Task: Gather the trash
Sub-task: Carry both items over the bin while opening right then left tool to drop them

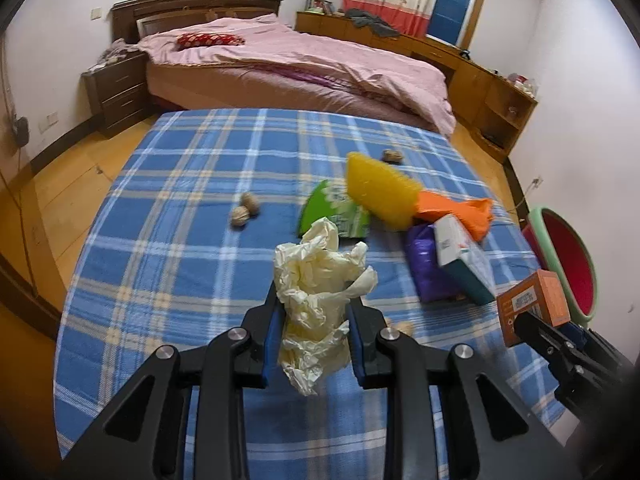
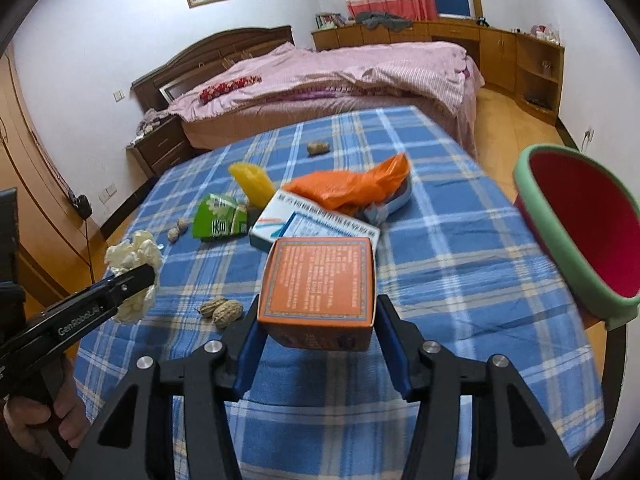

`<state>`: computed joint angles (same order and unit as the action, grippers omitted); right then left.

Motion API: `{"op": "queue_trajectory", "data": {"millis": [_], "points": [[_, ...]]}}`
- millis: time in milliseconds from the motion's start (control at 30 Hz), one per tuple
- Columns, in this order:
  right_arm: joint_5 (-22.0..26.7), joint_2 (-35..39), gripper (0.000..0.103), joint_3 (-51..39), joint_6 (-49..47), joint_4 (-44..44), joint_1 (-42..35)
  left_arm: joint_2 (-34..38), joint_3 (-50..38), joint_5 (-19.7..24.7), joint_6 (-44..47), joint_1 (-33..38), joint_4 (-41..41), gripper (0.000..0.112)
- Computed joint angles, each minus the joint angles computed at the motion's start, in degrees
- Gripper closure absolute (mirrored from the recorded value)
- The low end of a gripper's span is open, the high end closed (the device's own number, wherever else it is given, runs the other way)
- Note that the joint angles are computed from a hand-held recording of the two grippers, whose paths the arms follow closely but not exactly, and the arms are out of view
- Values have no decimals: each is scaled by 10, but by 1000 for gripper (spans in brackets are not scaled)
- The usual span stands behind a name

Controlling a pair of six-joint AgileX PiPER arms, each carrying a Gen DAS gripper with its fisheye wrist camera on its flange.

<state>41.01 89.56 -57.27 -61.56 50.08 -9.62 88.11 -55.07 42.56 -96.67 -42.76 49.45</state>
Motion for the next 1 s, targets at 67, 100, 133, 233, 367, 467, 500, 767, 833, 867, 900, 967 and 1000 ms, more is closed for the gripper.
{"op": "queue_trajectory", "data": {"millis": [67,100,133,233,367,467,500,767,833,867,900,967,1000], "points": [[8,-3,48,-6,-6,5,-15,7,-19,0,15,-3,-6,84],[10,-4,48,-9,-5,6,-19,11,-29,-1,24,-5,-10,84],[15,-3,47,-15,-7,9,-30,16,-39,-1,31,-6,-13,84],[24,1,47,-30,-9,13,-52,30,-67,3,50,-12,-17,84],[36,9,47,-52,-10,17,-81,57,-118,5,91,-18,-31,84],[43,18,47,-71,-7,19,-101,79,-156,1,123,-18,-45,84],[45,21,47,-77,-6,18,-108,85,-167,1,131,-19,-48,84],[51,54,47,-126,5,19,-156,158,-288,11,219,-26,-85,84],[52,62,47,-138,8,19,-169,176,-320,17,240,-29,-95,84],[53,67,47,-145,9,19,-174,190,-342,21,255,-31,-101,84],[53,76,47,-155,13,18,-182,206,-369,25,272,-33,-109,84],[52,89,47,-172,18,15,-193,233,-413,33,301,-36,-121,84],[51,96,47,-181,21,13,-198,248,-437,37,316,-37,-130,84]]}}
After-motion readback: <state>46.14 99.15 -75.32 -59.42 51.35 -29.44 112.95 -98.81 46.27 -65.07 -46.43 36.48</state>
